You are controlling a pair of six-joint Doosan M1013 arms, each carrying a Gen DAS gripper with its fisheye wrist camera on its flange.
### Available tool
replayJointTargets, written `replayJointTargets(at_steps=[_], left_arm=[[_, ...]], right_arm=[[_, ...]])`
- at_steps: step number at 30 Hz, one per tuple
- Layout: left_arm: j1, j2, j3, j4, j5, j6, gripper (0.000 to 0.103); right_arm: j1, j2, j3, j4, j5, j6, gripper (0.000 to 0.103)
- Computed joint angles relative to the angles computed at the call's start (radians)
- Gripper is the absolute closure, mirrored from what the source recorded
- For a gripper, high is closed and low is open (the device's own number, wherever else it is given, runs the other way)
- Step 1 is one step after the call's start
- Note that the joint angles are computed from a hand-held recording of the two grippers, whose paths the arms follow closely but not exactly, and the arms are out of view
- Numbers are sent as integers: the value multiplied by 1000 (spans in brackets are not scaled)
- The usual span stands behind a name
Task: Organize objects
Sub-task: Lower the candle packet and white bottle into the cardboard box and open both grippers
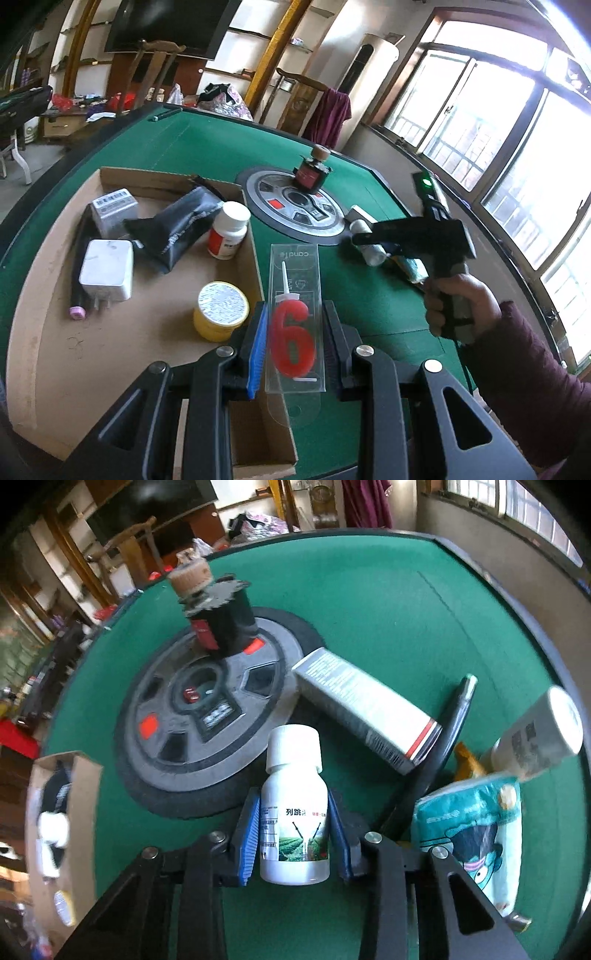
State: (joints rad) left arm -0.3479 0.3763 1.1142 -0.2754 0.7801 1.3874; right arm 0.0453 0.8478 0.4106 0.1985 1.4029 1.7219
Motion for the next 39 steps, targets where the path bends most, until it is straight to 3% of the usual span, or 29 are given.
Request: replayJointTargets(at_steps=[3, 7, 13, 21, 30, 34, 39], left_arm=[[4, -12, 11, 25, -7, -26, 76], [7, -31, 30, 91, -14, -81, 76], [31, -53, 63, 200, 19, -219, 76], [59, -26, 38, 271, 181, -277, 76], [89, 97, -143, 258, 396, -228, 76], [90, 132, -198, 289, 430, -227, 76], [103, 135, -198, 271, 394, -236, 76]], right_arm=[[-21, -65, 124, 135, -82, -34, 66], [-32, -113, 208, 276, -133, -84, 66], [-11, -147, 248, 389, -145, -161, 65], [51, -142, 234, 500, -77, -251, 65], [112, -108, 193, 531, -9, -293, 65], [132, -85, 160, 533, 18, -292, 65], [158, -56, 123, 518, 53, -286, 65]])
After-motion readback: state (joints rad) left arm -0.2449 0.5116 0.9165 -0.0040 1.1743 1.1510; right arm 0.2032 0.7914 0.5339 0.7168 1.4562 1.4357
